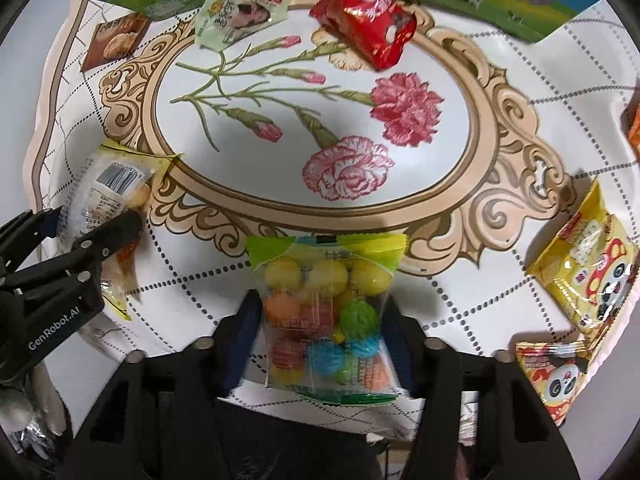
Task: Organize snacks
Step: 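Carry the bread pack and candy bag into the box and open both tools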
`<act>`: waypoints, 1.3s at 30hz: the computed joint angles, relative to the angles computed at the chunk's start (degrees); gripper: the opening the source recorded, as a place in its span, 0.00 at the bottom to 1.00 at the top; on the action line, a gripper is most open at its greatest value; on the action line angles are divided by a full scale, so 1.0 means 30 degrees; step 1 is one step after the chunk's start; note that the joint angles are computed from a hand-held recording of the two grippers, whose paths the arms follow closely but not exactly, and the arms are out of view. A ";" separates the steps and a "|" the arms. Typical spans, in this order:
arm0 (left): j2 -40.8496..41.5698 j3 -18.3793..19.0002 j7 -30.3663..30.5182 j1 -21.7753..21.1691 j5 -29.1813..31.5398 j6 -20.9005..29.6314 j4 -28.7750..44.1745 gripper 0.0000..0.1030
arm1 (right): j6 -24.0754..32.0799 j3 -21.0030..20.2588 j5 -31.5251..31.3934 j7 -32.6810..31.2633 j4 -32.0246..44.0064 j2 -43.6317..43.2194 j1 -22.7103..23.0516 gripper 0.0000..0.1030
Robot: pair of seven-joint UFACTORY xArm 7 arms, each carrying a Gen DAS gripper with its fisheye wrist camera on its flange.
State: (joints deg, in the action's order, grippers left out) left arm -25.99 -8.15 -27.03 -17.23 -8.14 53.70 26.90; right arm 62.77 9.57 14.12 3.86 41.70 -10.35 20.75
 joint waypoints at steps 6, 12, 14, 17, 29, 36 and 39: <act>-0.0778 0.0114 -0.0166 -0.0195 -0.0519 0.0254 0.0475 0.47 | -0.0492 -0.0247 0.1012 -0.0028 -0.0525 -0.1224 0.0052 0.53; -0.1480 0.0149 -0.0378 -0.0120 -0.0703 0.0066 0.1911 0.44 | -0.0364 -0.0790 0.2139 -0.0242 0.0168 -0.2163 -0.0203 0.52; -0.1264 0.0445 -0.0023 0.0168 -0.0652 -0.0170 0.2684 0.44 | 0.0016 -0.1113 0.2184 -0.0495 0.0999 -0.2201 -0.0501 0.52; -0.0407 0.1391 0.1298 0.0817 -0.0649 -0.0651 0.4313 0.44 | 0.0258 -0.1437 0.2428 -0.0719 0.2624 -0.1868 -0.0966 0.52; 0.7392 0.2060 0.4123 0.3478 0.0551 -0.2018 1.3530 0.44 | -0.1650 -0.1055 0.0967 0.0795 1.2647 0.5712 -0.2167 0.52; 1.2971 0.2104 0.4960 0.4387 0.0408 -0.1517 1.8570 0.44 | -0.0745 -0.0947 -0.2038 0.2502 2.0198 1.2601 -0.1519 0.52; 1.4847 0.2101 0.5213 0.4690 0.0432 -0.0902 2.0344 0.44 | -0.0043 -0.1029 -0.2723 0.2764 2.2449 1.4581 -0.1206 0.52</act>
State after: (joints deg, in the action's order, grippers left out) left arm 18.55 -1.85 -11.39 -3.16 -6.84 51.00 87.93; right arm 62.64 6.48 5.95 12.16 109.05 33.39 17.13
